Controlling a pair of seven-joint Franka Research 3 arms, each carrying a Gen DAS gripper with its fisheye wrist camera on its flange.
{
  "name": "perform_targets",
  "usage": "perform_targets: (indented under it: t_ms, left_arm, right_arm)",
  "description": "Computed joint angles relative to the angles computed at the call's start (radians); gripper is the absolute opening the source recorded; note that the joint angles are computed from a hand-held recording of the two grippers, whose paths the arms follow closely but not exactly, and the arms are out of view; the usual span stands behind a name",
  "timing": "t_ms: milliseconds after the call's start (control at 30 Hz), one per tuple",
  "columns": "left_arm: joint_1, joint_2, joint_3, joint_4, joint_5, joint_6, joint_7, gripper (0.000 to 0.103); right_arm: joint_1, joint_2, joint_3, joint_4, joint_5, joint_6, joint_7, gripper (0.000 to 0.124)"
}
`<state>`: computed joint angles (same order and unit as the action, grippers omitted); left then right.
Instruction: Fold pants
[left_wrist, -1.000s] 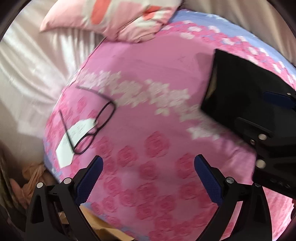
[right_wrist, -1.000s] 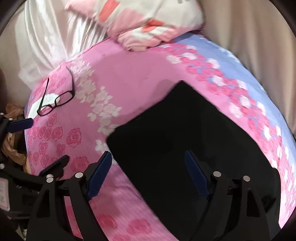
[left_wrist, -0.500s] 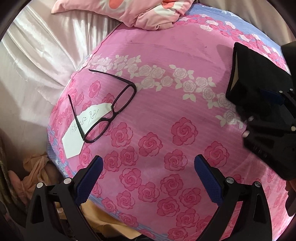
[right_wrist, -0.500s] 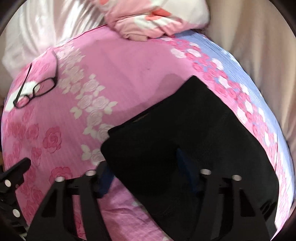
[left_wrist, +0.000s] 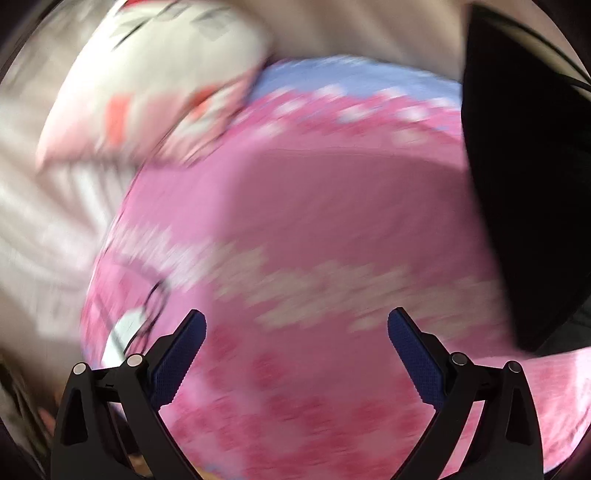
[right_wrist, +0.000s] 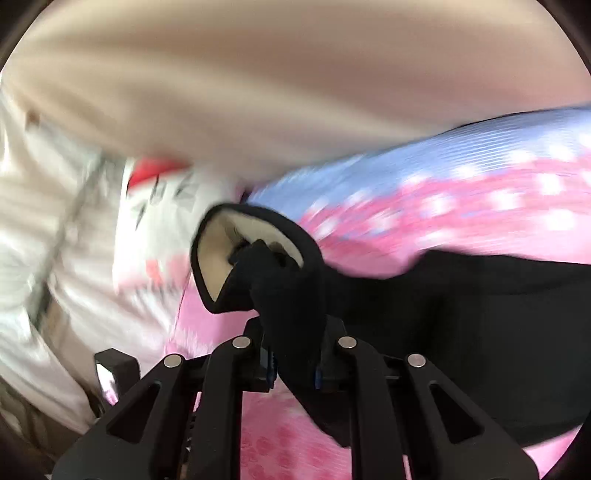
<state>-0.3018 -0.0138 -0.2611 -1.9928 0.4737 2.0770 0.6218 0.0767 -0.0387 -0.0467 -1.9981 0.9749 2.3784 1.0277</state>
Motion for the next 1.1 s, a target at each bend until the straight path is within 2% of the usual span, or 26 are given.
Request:
perform_targets:
  t_ms: [100,267,367,467,567,633,667,733,833,867,900,1000,1100]
  left_arm:
    - [-0.041,0.113,-0.026,0.15,0.033,-0.01,0.037,0.098]
    - [-0.169,0.348,-0.037,0.458,0.074,-0.069,0.1,0.098]
    - [-0.257,0.468,-0.021,0.62,0.084,-0.125,0.137,0.098]
    - [-0.324,0.559,0.003,0.752,0.073,-0.186,0.173,0.098]
    - [-0.381,0.628,0.027,0.86,0.061,-0.241,0.199,0.098]
    - [-0.411,0.668,0.04,0.925,0.054,-0.271,0.211,0.098]
    - [-0.419,0.672,0.046,0.931,0.05,-0.272,0.213,0.098]
    - [-0.441,0.708,0.06,0.988,0.046,-0.298,0.219,0.098]
    - [-0.463,0.746,0.076,1.051,0.035,-0.322,0.222,0.098]
    - [-0.47,0.755,0.082,1.068,0.033,-0.329,0.222,0.098]
    - [-0.475,0.762,0.088,1.08,0.033,-0.334,0.222,0.098]
    - [-0.487,0.774,0.1,1.104,0.032,-0.348,0.221,0.098]
    - [-0.489,0.768,0.108,1.103,0.028,-0.362,0.212,0.098]
  right_arm:
    - [-0.068,-0.058,-0.062,-0.088,-0.051,0.038,0.005,0.013]
    - [-0.177,-0.043,-0.131,-0.188,-0.148,0.049,0.049,0.013]
    - [-0.222,-0.01,-0.153,-0.229,-0.075,0.006,-0.027,0.013]
    - [-0.271,0.033,-0.172,-0.222,0.062,-0.104,-0.122,0.018]
    - [-0.306,0.056,-0.166,-0.172,0.026,-0.21,-0.119,0.025]
    - [-0.321,0.052,-0.162,-0.141,-0.025,-0.235,-0.138,0.045]
    - [-0.322,0.043,-0.156,-0.133,-0.036,-0.232,-0.144,0.064]
    - [-0.321,0.012,-0.15,-0.135,-0.049,-0.187,-0.161,0.085]
    - [-0.303,-0.012,-0.139,-0.128,-0.046,-0.111,-0.224,0.085]
    - [-0.293,-0.006,-0.133,-0.115,-0.062,-0.104,-0.258,0.084]
    - [-0.284,0.016,-0.129,-0.09,-0.087,-0.107,-0.26,0.075]
    - [-0.265,0.096,-0.109,-0.02,-0.243,-0.186,-0.194,0.003]
    - [-0.275,0.03,-0.114,-0.048,-0.242,-0.186,-0.212,0.003]
